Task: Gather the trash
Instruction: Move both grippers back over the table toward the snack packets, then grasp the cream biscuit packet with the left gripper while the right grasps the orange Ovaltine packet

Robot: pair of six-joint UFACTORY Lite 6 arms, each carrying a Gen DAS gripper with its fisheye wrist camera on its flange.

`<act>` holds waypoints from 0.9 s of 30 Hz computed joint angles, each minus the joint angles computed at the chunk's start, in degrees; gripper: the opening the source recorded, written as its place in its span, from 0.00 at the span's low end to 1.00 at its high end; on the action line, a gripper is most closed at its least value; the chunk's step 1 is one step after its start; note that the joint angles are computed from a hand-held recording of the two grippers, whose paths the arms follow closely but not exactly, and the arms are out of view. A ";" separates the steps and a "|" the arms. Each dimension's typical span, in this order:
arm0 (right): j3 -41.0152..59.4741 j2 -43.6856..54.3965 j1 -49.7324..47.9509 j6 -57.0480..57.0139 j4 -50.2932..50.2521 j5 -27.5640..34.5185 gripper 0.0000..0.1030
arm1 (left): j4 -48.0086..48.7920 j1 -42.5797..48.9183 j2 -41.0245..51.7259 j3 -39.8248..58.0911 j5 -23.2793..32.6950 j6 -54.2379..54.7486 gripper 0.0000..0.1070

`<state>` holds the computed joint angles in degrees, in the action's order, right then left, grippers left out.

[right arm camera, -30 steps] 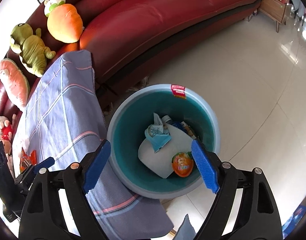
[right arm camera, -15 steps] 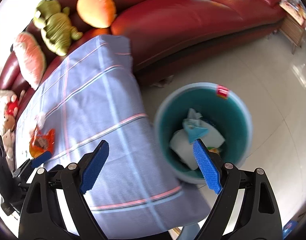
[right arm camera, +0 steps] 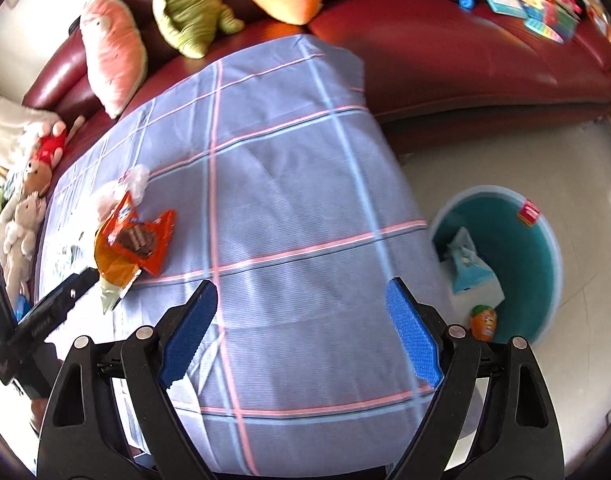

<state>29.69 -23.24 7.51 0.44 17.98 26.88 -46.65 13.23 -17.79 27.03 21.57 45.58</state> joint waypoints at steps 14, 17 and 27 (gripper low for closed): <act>10.23 14.55 12.40 14.71 -9.78 -2.67 0.80 | -19.95 6.43 16.01 4.13 -2.48 21.29 0.89; 15.12 20.05 15.65 15.52 -9.69 -2.99 0.80 | -19.64 9.12 16.31 4.19 -1.31 23.99 0.89; 41.02 44.43 24.23 6.13 -2.75 -0.33 0.80 | -15.70 23.04 18.45 5.05 6.06 33.76 0.92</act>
<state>70.70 21.19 31.74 6.57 15.23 26.56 -62.35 36.27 0.66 32.08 27.63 79.34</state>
